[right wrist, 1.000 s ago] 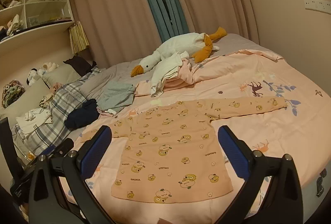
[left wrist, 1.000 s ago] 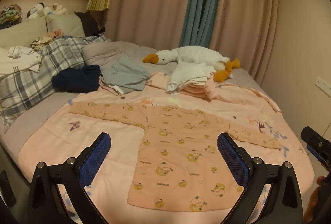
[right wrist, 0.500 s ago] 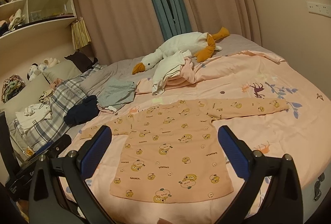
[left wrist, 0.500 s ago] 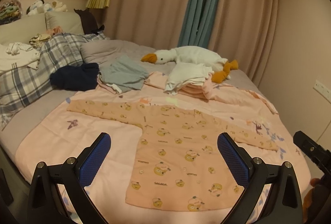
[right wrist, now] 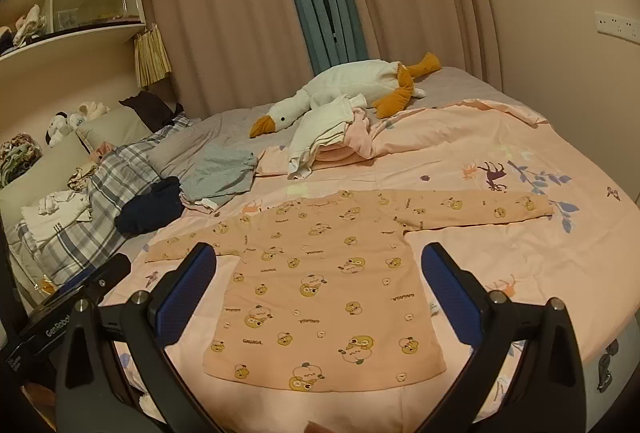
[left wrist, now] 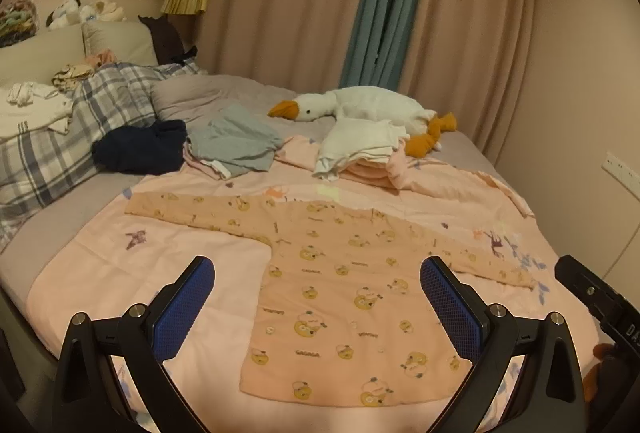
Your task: Fold small clothes
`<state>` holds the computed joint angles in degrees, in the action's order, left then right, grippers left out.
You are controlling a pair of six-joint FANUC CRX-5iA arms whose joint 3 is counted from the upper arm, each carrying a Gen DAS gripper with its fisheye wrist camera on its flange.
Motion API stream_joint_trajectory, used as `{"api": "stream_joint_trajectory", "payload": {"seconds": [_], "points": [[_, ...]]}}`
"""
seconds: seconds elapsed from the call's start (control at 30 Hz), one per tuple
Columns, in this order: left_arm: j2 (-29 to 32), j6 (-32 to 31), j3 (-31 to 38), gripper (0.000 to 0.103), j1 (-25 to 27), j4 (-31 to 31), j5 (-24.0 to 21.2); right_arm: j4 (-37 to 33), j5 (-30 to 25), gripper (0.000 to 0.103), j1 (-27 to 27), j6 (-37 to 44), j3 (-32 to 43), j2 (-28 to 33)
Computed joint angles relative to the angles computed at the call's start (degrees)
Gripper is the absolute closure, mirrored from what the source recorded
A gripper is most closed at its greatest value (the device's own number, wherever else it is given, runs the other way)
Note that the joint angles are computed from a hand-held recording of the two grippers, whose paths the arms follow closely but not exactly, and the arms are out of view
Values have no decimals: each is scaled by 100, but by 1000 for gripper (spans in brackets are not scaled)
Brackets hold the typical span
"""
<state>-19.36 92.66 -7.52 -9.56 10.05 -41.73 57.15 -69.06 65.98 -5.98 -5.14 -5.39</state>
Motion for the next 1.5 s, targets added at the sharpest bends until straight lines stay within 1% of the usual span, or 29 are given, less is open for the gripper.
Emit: {"api": "stream_joint_trajectory", "payload": {"seconds": [0.13,0.3,0.43,0.6,0.8,1.3,1.5], "points": [[-38,-156,-84,1,-5,127,78,-4,-81,0,-4,29,40,46],[8,-327,-59,1,-73,163,32,-35,-214,0,9,55,100,95],[33,-489,-28,1,-142,149,-17,-32,-454,0,2,73,189,184],[68,-537,17,1,-199,95,-49,-67,-694,0,-13,72,316,294],[60,-551,7,1,-190,117,-52,-65,-766,0,-9,75,348,318],[141,-60,202,1,-243,-326,-160,-138,-778,0,-29,267,459,406],[249,420,439,1,-384,-957,-291,-201,-803,0,-56,359,535,473]]}}
